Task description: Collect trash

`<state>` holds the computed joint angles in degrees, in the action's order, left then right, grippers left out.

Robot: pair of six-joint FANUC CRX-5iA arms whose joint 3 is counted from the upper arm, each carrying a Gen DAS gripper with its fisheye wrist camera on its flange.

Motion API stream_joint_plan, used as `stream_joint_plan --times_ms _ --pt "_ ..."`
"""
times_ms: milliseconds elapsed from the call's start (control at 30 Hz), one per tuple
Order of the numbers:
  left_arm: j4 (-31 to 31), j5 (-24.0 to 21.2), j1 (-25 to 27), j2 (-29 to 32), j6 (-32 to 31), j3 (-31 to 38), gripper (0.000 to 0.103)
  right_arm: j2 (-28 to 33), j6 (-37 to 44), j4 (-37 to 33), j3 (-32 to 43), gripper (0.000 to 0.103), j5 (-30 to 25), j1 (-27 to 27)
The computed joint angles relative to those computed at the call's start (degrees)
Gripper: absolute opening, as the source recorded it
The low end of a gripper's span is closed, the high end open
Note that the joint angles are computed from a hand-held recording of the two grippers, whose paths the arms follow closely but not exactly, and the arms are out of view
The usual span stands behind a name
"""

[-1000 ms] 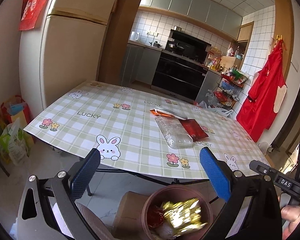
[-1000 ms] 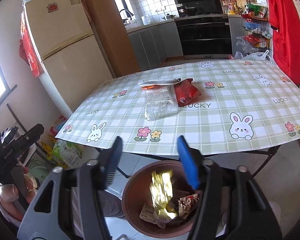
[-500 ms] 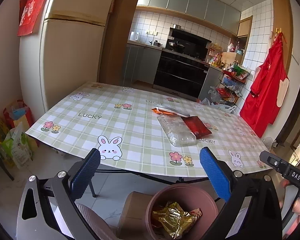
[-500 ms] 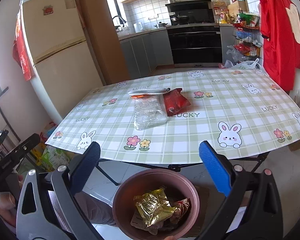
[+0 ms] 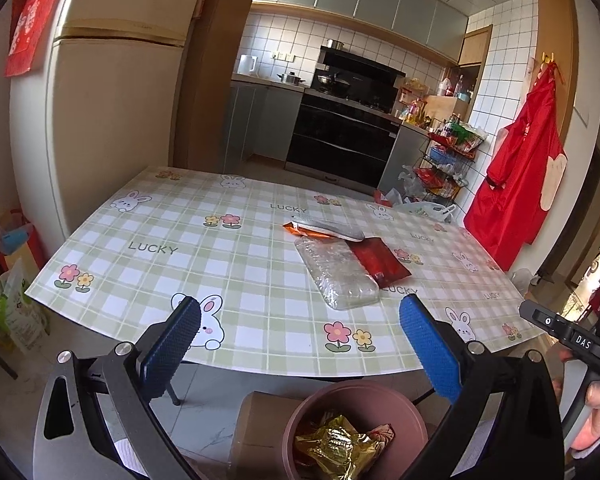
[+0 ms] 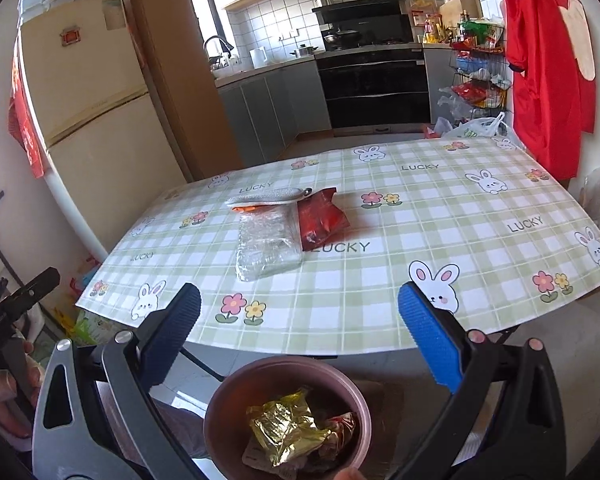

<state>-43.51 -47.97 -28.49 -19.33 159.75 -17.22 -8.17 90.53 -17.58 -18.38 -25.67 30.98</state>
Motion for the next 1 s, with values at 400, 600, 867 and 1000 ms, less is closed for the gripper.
stream_joint_plan --times_ms 400,600,867,1000 --pt "26.03 14.05 15.10 12.25 -28.51 1.78 0.097 11.78 10.21 -8.67 10.40 0.098 -2.92 -4.29" --pt "35.76 18.14 17.30 23.17 -37.69 6.03 0.097 16.85 14.05 -10.47 15.04 0.098 -5.46 -6.19" --pt "49.69 19.61 19.84 34.52 -46.74 11.53 0.097 21.80 12.12 -8.71 18.95 0.098 -6.85 -8.25" --pt "48.61 17.98 20.14 38.15 -44.70 15.34 0.097 23.20 11.90 -8.64 19.67 0.098 -6.62 -8.75"
